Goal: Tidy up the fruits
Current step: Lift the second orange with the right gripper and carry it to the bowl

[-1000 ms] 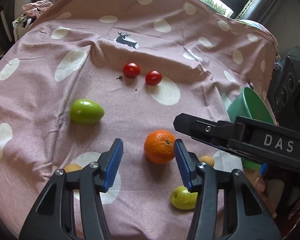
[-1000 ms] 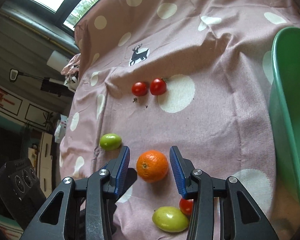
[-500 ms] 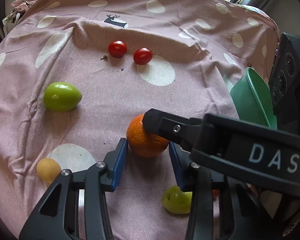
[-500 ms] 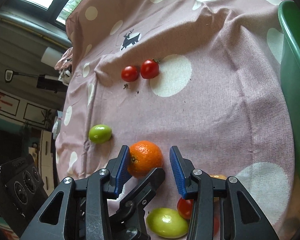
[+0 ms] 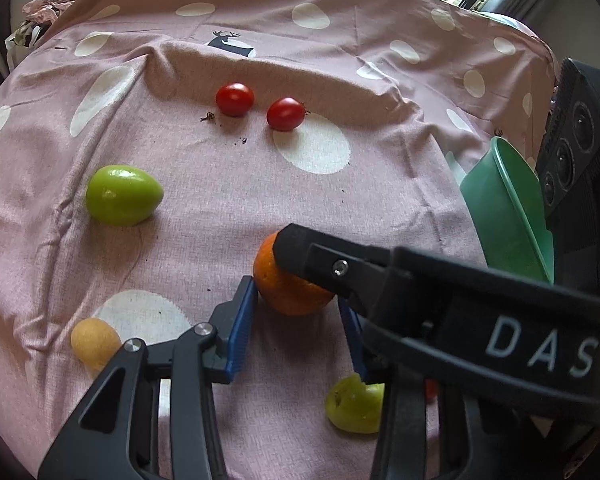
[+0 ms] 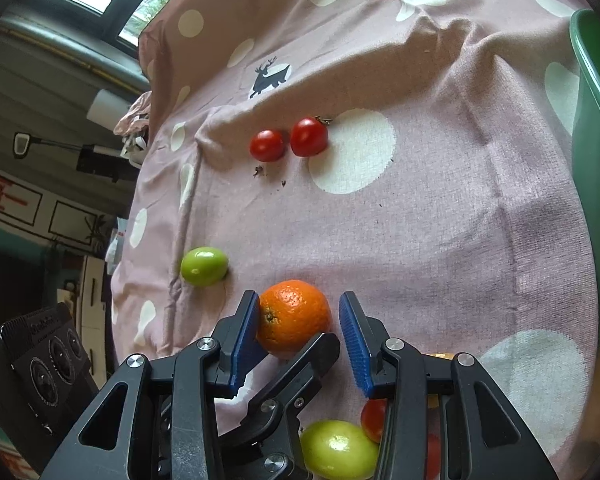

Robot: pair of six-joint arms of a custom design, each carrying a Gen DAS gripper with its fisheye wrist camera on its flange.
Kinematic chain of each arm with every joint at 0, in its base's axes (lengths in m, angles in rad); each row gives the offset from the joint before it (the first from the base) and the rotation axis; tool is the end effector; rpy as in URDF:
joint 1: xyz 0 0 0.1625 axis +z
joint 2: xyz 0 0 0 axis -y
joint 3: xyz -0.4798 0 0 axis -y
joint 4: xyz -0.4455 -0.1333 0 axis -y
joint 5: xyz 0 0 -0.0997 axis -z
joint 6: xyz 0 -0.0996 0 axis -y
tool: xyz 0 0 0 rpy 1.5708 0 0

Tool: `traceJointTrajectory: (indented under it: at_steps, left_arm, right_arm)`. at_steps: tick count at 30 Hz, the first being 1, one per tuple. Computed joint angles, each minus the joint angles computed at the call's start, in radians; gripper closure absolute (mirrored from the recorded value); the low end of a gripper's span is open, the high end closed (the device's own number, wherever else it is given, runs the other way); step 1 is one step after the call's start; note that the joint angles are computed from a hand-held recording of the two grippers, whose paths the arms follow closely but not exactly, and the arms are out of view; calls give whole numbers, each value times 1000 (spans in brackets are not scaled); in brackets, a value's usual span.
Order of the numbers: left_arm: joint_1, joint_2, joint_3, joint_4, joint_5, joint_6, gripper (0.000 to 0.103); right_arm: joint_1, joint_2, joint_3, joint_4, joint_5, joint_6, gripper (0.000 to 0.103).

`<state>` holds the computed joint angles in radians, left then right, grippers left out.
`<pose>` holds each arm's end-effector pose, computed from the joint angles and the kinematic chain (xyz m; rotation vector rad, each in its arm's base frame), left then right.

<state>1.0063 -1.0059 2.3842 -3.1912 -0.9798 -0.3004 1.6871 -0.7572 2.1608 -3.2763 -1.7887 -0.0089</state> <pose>-0.0859 -0.4885 0.0741 0.2502 2.6247 -0.6271 0.1745 -0.5303 -0.0104 0.1336 -2.9036 0.4585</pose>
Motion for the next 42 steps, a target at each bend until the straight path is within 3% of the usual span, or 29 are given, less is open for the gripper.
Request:
traceJointTrajectory:
  at_steps: [6,20,25,42]
  left_arm:
    - [-22,-26,23,-41,9,7,62]
    - [-161,-69,97,-235,87,81,62]
    - [-207,-53,88,-277,82,107,62]
    - [-288,98,-51,-243,-9,202,63]
  right_arm:
    - [18,-1,12,-38,-1,-22,62]
    - [112,-65,93,-236,-8,-124,62]
    - [125,-101,124,-308,-11,-156,62]
    - [35,-258,232,-485,-11,-158,62]
